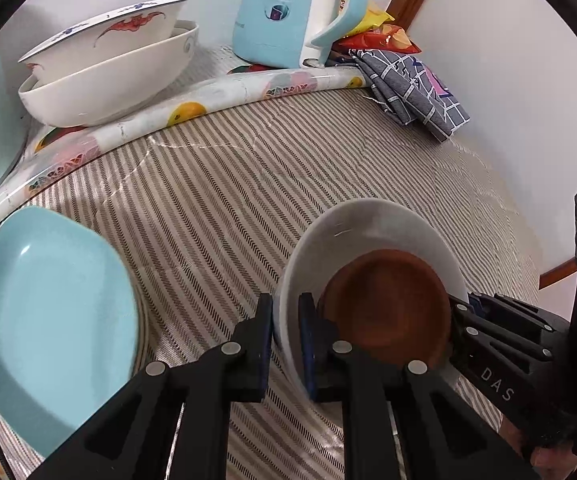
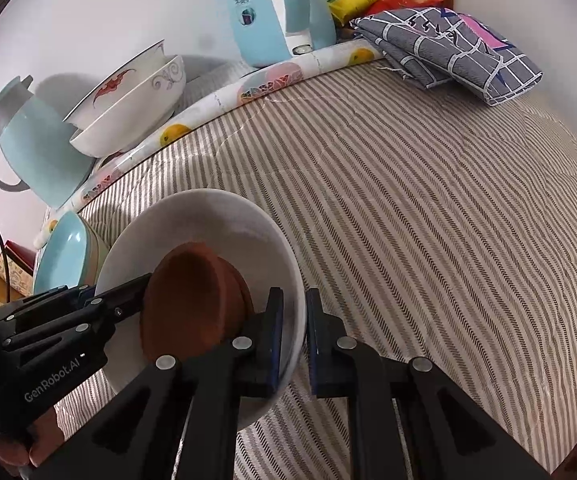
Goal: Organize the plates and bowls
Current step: 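Lift and carry the white bowl with both grippers over the teal plate stack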
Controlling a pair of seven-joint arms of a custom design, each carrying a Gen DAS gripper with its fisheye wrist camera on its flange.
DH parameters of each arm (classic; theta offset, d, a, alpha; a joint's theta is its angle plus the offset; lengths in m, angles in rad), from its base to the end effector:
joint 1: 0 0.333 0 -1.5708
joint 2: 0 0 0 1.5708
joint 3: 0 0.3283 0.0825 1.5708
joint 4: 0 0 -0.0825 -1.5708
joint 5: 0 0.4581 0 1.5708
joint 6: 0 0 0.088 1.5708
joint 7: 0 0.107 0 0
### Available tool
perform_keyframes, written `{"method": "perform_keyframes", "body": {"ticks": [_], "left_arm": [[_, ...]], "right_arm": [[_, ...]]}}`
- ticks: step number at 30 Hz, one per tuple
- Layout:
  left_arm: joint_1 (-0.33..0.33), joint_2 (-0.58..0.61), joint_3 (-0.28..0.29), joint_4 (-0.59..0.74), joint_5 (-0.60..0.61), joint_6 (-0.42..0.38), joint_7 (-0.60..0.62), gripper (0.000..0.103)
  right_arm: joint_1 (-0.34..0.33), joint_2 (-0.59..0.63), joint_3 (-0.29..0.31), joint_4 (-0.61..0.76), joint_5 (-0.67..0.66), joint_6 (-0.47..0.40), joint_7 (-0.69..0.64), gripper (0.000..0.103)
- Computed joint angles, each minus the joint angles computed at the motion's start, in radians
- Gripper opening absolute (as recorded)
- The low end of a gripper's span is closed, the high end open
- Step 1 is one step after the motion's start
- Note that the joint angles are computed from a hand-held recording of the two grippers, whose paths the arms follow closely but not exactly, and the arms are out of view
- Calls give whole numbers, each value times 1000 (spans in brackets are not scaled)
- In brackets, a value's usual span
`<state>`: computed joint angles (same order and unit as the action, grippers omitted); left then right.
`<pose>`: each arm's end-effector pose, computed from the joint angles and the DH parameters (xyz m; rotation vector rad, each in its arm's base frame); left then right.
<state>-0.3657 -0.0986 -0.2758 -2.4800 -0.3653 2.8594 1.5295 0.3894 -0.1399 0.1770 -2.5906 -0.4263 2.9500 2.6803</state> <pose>0.4527 -0.3129 0.3342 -1.7988 2.3855 -0.7511 0.4210 0.2984 0.3118 -1.7315 1.9920 -0.2441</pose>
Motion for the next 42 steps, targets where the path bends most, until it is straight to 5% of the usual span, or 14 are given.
{"method": "perform_keyframes", "body": {"ticks": [42], "left_arm": [[-30, -214, 48, -153, -89, -6, 76, 13]], "right_arm": [[42, -88, 66, 11, -97, -93, 154, 9]]}}
